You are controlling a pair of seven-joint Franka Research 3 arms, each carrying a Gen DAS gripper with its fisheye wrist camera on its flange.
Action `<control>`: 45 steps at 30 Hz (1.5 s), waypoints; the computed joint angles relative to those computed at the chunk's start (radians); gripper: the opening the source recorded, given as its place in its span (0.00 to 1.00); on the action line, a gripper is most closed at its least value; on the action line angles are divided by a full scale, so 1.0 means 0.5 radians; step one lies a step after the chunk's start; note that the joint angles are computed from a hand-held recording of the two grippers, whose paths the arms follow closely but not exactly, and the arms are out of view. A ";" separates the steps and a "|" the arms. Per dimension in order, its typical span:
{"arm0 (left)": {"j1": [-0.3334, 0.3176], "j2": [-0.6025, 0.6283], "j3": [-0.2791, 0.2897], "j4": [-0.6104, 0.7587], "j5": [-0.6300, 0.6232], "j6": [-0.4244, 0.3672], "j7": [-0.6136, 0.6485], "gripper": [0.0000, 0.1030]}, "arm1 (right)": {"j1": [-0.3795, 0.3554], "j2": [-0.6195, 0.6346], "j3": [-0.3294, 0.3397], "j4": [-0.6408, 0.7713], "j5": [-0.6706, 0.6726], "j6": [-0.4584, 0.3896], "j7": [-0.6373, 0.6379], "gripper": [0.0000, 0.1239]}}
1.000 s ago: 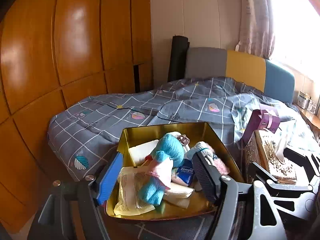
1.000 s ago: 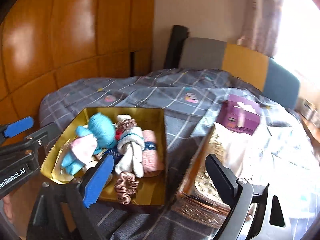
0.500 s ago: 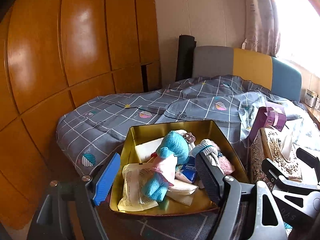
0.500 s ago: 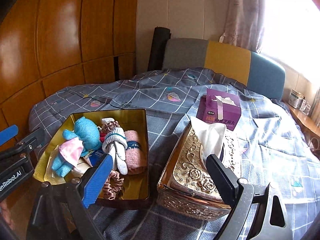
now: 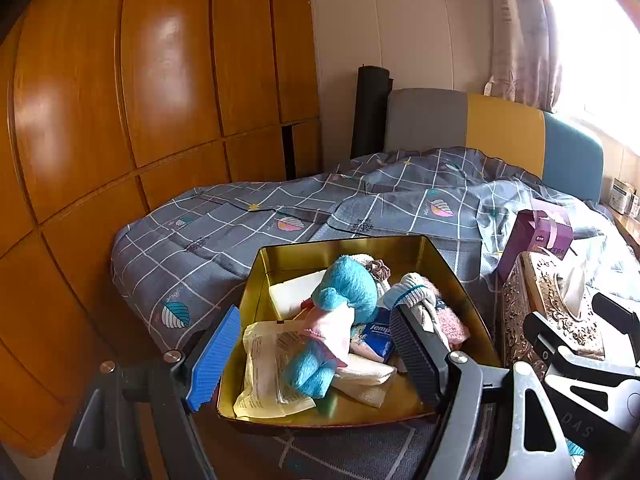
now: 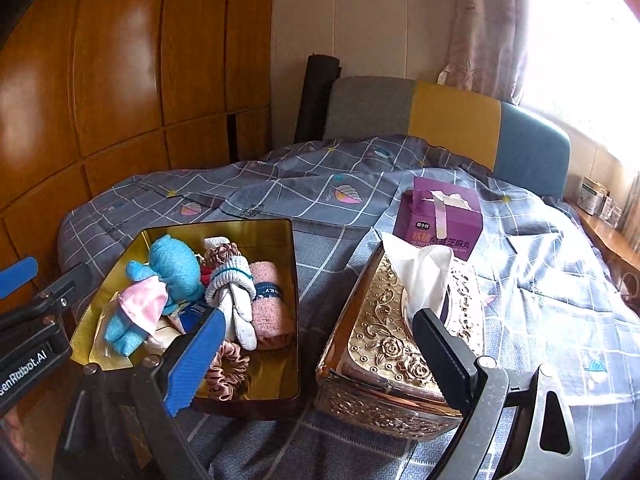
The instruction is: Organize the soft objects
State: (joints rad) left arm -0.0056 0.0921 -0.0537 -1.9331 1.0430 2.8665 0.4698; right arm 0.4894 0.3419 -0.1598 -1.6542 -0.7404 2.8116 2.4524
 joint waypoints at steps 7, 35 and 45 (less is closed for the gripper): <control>0.000 0.000 0.001 -0.002 -0.002 -0.001 0.005 0.76 | 0.004 0.005 -0.007 0.006 -0.004 -0.008 0.017 0.77; 0.002 -0.006 -0.004 -0.014 -0.035 -0.008 0.055 0.76 | 0.006 0.017 -0.006 0.018 -0.006 -0.016 0.030 0.77; -0.001 -0.004 -0.005 -0.010 -0.043 -0.020 0.080 0.76 | 0.013 0.026 -0.012 0.030 -0.002 -0.025 0.031 0.77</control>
State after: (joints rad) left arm -0.0060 0.0902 -0.0560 -1.9380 1.0217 2.8565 0.5098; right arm 0.4961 0.3548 -0.1656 -1.6391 -0.7416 2.7990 2.4678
